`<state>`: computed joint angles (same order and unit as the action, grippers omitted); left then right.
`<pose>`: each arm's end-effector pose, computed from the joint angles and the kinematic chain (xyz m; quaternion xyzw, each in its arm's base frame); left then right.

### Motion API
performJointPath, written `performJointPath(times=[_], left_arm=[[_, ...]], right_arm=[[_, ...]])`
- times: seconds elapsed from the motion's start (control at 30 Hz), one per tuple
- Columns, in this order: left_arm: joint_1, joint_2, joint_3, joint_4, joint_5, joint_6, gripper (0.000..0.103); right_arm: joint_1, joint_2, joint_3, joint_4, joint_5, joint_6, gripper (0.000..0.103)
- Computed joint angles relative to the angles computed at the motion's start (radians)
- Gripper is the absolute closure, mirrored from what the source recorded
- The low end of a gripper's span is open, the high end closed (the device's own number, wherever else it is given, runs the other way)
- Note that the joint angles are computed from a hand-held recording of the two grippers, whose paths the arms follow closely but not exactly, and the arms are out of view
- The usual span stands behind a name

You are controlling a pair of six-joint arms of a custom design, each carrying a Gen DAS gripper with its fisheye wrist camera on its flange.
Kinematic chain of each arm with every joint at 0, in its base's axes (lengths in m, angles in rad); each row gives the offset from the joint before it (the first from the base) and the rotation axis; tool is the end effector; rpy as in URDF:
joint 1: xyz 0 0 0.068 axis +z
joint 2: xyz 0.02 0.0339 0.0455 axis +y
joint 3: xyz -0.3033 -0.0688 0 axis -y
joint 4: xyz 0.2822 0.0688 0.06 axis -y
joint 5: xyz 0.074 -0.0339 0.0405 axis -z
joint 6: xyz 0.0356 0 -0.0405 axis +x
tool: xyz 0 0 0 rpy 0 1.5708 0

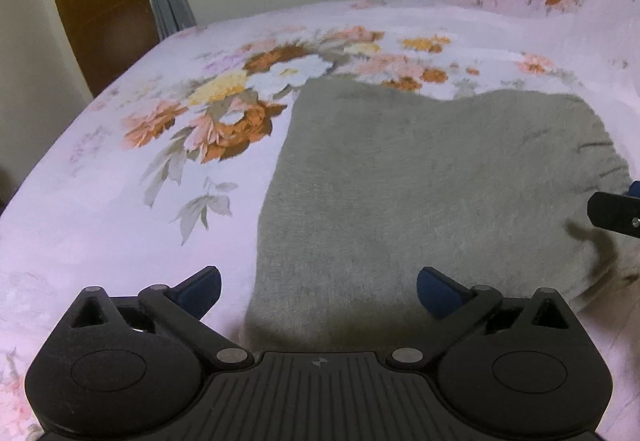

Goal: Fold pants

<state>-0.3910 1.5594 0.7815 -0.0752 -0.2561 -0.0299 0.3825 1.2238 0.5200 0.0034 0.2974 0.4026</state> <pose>0.3095 -0.1178 0.1798 0.1226 0.9216 0.0442 0.3656 0.2390 0.0849 0.1922 0.0715 0.8961 0.0354 0.4366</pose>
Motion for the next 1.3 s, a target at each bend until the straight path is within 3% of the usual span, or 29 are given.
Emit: performJointPath(times=[0.13, 0.33, 0.5, 0.7, 0.9, 1.13, 1.3], left_arm=[[-0.002, -0.015, 0.026, -0.085, 0.005, -0.064, 0.000], [-0.066, -0.059, -0.007, -0.082, -0.133, -0.071, 0.000], [-0.078, -0.120, -0.016, -0.125, -0.113, -0.072, 0.000], [-0.090, -0.234, -0.060, -0.161, -0.068, -0.062, 0.000], [-0.132, -0.346, -0.090, -0.226, -0.119, -0.065, 0.000], [-0.203, -0.520, -0.106, -0.371, -0.143, -0.067, 0.000], [-0.283, -0.661, -0.095, -0.507, -0.188, -0.086, 0.000]], right_arm=[[0.012, -0.019, 0.002, -0.027, 0.007, 0.014, 0.032], [0.044, -0.056, 0.007, -0.089, 0.032, 0.058, 0.023], [0.056, -0.107, -0.006, -0.158, 0.043, 0.093, 0.022], [0.105, -0.205, -0.018, -0.267, 0.074, 0.136, 0.012], [0.203, -0.322, -0.010, -0.415, 0.127, 0.211, 0.007], [0.404, -0.426, 0.034, -0.605, 0.270, 0.341, 0.002], [0.592, -0.449, 0.109, -0.787, 0.413, 0.507, 0.000]])
